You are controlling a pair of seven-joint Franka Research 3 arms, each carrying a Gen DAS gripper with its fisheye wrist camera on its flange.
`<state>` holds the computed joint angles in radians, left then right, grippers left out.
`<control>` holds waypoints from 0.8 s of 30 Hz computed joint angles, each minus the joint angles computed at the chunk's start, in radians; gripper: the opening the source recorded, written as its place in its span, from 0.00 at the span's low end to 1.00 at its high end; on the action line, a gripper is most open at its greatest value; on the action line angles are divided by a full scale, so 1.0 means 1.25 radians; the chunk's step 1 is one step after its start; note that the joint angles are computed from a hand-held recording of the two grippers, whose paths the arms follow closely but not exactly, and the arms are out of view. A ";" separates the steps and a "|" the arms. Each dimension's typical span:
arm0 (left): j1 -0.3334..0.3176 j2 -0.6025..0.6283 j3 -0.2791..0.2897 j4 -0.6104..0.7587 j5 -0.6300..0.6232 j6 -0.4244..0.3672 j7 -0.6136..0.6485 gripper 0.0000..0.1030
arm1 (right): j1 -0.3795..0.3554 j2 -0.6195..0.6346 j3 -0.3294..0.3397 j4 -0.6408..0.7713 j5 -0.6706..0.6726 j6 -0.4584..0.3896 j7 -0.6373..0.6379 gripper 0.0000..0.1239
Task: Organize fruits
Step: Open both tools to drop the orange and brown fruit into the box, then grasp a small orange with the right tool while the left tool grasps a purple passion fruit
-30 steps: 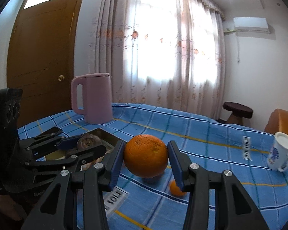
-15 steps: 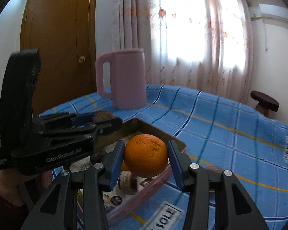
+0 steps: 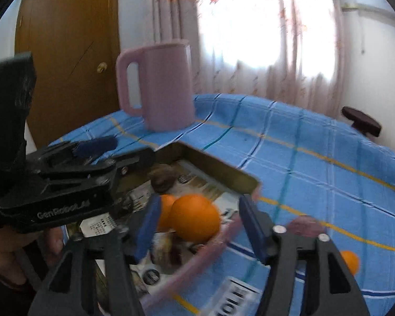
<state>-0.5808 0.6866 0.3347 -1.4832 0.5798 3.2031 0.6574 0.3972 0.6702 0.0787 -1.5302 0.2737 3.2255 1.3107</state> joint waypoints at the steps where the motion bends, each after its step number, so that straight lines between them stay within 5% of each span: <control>1: -0.005 -0.002 0.001 -0.002 0.003 0.007 0.002 0.76 | 0.006 -0.025 -0.021 -0.040 -0.004 0.024 0.008 0.52; 6: -0.016 0.004 -0.022 0.021 0.001 0.011 0.031 0.84 | 0.194 -0.093 -0.305 -0.171 0.079 0.059 0.067 0.52; 9: 0.001 0.014 -0.079 0.050 0.002 -0.004 0.077 0.84 | 0.206 -0.101 -0.361 -0.193 0.104 0.024 0.102 0.52; 12: 0.002 0.032 -0.115 0.094 0.009 -0.036 0.115 0.85 | 0.146 -0.108 -0.320 -0.187 0.082 -0.027 0.122 0.52; 17: 0.021 0.083 -0.194 0.194 0.018 -0.121 0.187 0.88 | -0.003 -0.105 -0.158 -0.152 0.054 -0.096 0.094 0.52; 24: 0.047 0.136 -0.260 0.285 -0.004 -0.211 0.254 0.88 | -0.078 -0.047 -0.087 -0.056 -0.006 -0.234 0.116 0.47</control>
